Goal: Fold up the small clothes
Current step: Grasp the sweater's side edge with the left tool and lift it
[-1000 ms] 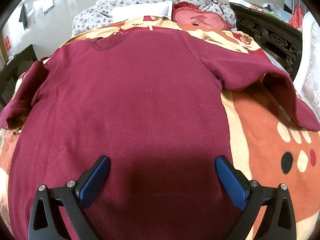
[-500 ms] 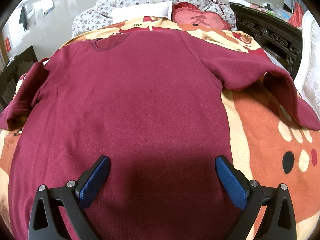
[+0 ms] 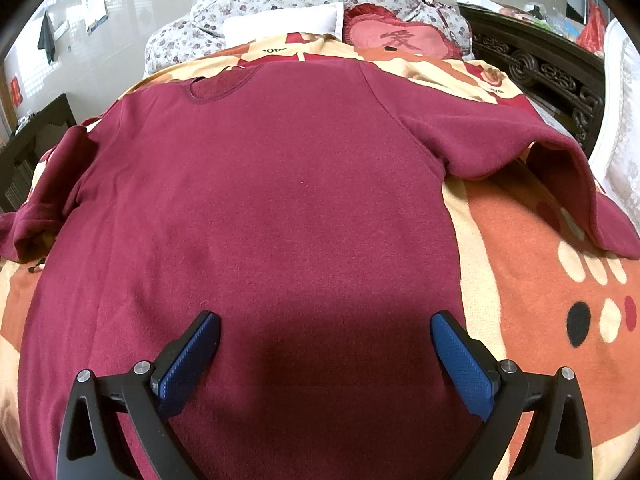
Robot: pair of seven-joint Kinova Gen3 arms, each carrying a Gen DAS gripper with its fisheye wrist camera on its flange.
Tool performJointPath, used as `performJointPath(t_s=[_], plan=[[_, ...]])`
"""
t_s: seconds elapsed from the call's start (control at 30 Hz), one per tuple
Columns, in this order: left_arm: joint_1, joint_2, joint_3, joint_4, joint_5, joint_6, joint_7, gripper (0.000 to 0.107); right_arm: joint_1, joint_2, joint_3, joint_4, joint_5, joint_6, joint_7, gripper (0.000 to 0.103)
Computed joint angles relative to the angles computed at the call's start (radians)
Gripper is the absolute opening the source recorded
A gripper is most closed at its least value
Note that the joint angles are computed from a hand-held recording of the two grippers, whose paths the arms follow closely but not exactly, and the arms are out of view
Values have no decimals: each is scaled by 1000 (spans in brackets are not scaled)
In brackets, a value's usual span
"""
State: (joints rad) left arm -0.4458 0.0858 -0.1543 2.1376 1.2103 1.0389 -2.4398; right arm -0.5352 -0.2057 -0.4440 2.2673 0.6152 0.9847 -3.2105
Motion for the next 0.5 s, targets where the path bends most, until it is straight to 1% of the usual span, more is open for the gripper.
performJointPath(t_s=[0.03, 0.1, 0.13, 0.17, 0.27, 0.4, 0.43, 0.47, 0.5], plan=[[11, -9, 5, 1, -17, -34, 15, 15, 0, 0, 1, 0, 0, 0, 0, 103], [23, -18, 9, 6, -30, -75, 29, 9, 1, 0, 3, 1, 1, -3, 1, 103], [32, -33, 11, 12, -42, -109, 41, 6, 1, 1, 3, 0, 2, -4, 2, 103], [41, -46, 13, 16, -47, -135, 49, 5, 1, 0, 3, 1, 1, -3, 2, 103], [58, -133, 3, 44, -31, -222, 41, 5, 1, 0, 2, 0, 0, -2, 2, 103], [74, -276, -58, 73, 6, -307, 22, 5, 2, 0, 4, 0, 1, -4, 3, 103], [65, -302, -62, 75, 9, -316, 22, 5, 2, 0, 4, 0, 1, -4, 3, 103], [70, -317, -83, 77, 22, -307, 12, 5, 2, 1, 3, 0, 1, -3, 3, 103], [95, -316, -118, 73, 32, -283, 2, 5, 2, 1, 4, -1, 1, -4, 4, 103]])
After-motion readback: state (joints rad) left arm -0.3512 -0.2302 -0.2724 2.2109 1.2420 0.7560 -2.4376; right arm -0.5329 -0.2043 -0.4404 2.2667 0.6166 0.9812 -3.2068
